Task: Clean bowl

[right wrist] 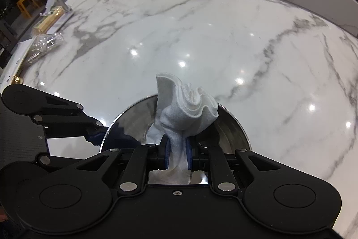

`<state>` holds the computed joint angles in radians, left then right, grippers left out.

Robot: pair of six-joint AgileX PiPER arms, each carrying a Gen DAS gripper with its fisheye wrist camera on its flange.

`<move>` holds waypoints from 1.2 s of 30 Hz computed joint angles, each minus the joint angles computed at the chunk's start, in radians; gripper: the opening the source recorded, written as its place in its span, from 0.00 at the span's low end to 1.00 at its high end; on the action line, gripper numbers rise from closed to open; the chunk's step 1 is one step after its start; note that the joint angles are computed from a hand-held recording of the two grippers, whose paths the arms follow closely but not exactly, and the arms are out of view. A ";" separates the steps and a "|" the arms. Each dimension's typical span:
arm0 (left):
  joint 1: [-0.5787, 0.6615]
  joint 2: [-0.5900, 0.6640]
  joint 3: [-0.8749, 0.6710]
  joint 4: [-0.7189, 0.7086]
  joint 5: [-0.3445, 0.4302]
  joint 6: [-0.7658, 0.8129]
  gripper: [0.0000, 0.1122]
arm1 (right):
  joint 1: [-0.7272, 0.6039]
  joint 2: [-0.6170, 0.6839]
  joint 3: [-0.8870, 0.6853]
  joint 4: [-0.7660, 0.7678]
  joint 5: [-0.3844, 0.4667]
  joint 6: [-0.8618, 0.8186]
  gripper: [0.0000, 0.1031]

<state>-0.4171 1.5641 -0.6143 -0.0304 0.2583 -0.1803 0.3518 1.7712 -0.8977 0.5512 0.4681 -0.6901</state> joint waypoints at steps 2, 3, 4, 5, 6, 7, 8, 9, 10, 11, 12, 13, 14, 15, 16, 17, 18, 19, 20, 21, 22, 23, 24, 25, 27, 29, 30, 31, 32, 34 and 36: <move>0.000 0.000 -0.001 0.002 0.001 -0.001 0.15 | 0.004 -0.005 0.001 -0.043 -0.007 0.043 0.13; -0.001 0.001 -0.002 0.006 0.001 -0.004 0.15 | 0.008 -0.011 0.005 -0.082 -0.020 0.078 0.13; -0.001 0.002 -0.002 0.009 0.002 -0.008 0.15 | 0.008 -0.015 0.008 -0.088 -0.028 0.083 0.13; -0.002 0.002 -0.003 0.013 0.002 -0.011 0.15 | 0.005 -0.017 0.010 -0.084 -0.032 0.078 0.13; -0.002 0.002 -0.003 0.013 0.002 -0.011 0.15 | 0.002 -0.017 0.011 -0.079 -0.035 0.071 0.13; -0.002 0.002 -0.002 0.015 0.001 -0.012 0.15 | 0.001 -0.016 0.014 -0.071 -0.043 0.062 0.13; -0.002 0.002 -0.002 0.015 0.001 -0.012 0.15 | 0.000 -0.015 0.016 -0.062 -0.051 0.052 0.13; -0.002 0.002 -0.001 0.015 0.000 -0.012 0.15 | 0.000 -0.014 0.017 -0.053 -0.055 0.040 0.13; -0.002 0.003 -0.001 0.016 -0.001 -0.013 0.15 | 0.001 -0.012 0.018 -0.042 -0.059 0.027 0.13; -0.002 0.003 -0.001 0.020 -0.001 -0.016 0.15 | 0.004 -0.010 0.019 -0.028 -0.064 0.014 0.13; -0.001 0.002 0.000 0.018 -0.001 -0.014 0.15 | 0.006 -0.008 0.021 -0.014 -0.070 0.001 0.13; 0.000 0.002 0.000 0.018 -0.002 -0.013 0.15 | 0.008 -0.007 0.022 0.002 -0.075 -0.014 0.13; 0.000 0.002 0.000 0.018 -0.002 -0.013 0.15 | 0.010 -0.006 0.024 0.019 -0.078 -0.028 0.13; -0.001 0.003 -0.001 0.023 -0.002 -0.019 0.15 | 0.010 -0.004 0.023 0.034 -0.079 -0.040 0.13; -0.001 0.003 -0.001 0.023 -0.002 -0.019 0.15 | 0.008 0.000 0.023 0.062 -0.077 -0.062 0.13; -0.001 0.003 -0.001 0.021 -0.002 -0.018 0.15 | 0.006 0.003 0.022 0.085 -0.074 -0.080 0.13; -0.002 0.003 0.000 0.025 -0.002 -0.022 0.15 | 0.006 0.005 0.019 0.094 -0.069 -0.087 0.13; -0.006 0.002 0.001 0.035 -0.001 -0.034 0.15 | 0.005 0.007 0.017 0.101 -0.060 -0.095 0.13; -0.006 0.002 0.003 0.036 -0.003 -0.035 0.15 | 0.004 0.008 0.014 0.106 -0.053 -0.101 0.13; -0.006 0.002 0.004 0.037 -0.005 -0.035 0.15 | 0.006 0.009 0.013 0.105 -0.048 -0.100 0.13; -0.006 0.002 0.005 0.035 -0.006 -0.033 0.15 | 0.007 0.010 0.011 0.099 -0.041 -0.097 0.13; -0.005 0.002 0.006 0.030 -0.007 -0.028 0.15 | 0.009 0.009 0.010 0.088 -0.037 -0.090 0.13; -0.004 0.003 0.005 0.027 -0.008 -0.024 0.15 | 0.009 0.008 0.009 0.077 -0.032 -0.081 0.13; -0.004 0.004 0.005 0.028 -0.008 -0.024 0.16 | 0.010 0.006 0.008 0.056 -0.026 -0.064 0.13; -0.006 0.004 0.005 0.037 -0.009 -0.032 0.16 | 0.011 0.003 0.008 0.030 -0.019 -0.042 0.13; -0.003 0.004 0.006 0.024 -0.009 -0.019 0.16 | 0.007 0.003 0.004 0.004 -0.010 -0.020 0.13; -0.003 0.004 0.006 0.024 -0.009 -0.019 0.16 | 0.006 0.003 0.004 -0.003 -0.011 -0.014 0.13; -0.005 0.005 0.005 0.029 -0.009 -0.024 0.16 | 0.006 0.002 0.005 -0.013 -0.015 -0.002 0.13; -0.006 0.005 0.004 0.033 -0.009 -0.029 0.16 | 0.008 0.002 0.006 -0.021 -0.022 0.008 0.12; -0.008 0.005 0.004 0.043 -0.009 -0.039 0.16 | 0.012 -0.001 0.011 -0.035 -0.041 0.025 0.12; -0.011 0.005 0.005 0.054 -0.010 -0.050 0.16 | 0.015 -0.004 0.019 -0.041 -0.062 0.030 0.12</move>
<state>-0.4278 1.5687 -0.6095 0.0235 0.2486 -0.2307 0.3669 1.7675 -0.8792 0.5098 0.4065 -0.6597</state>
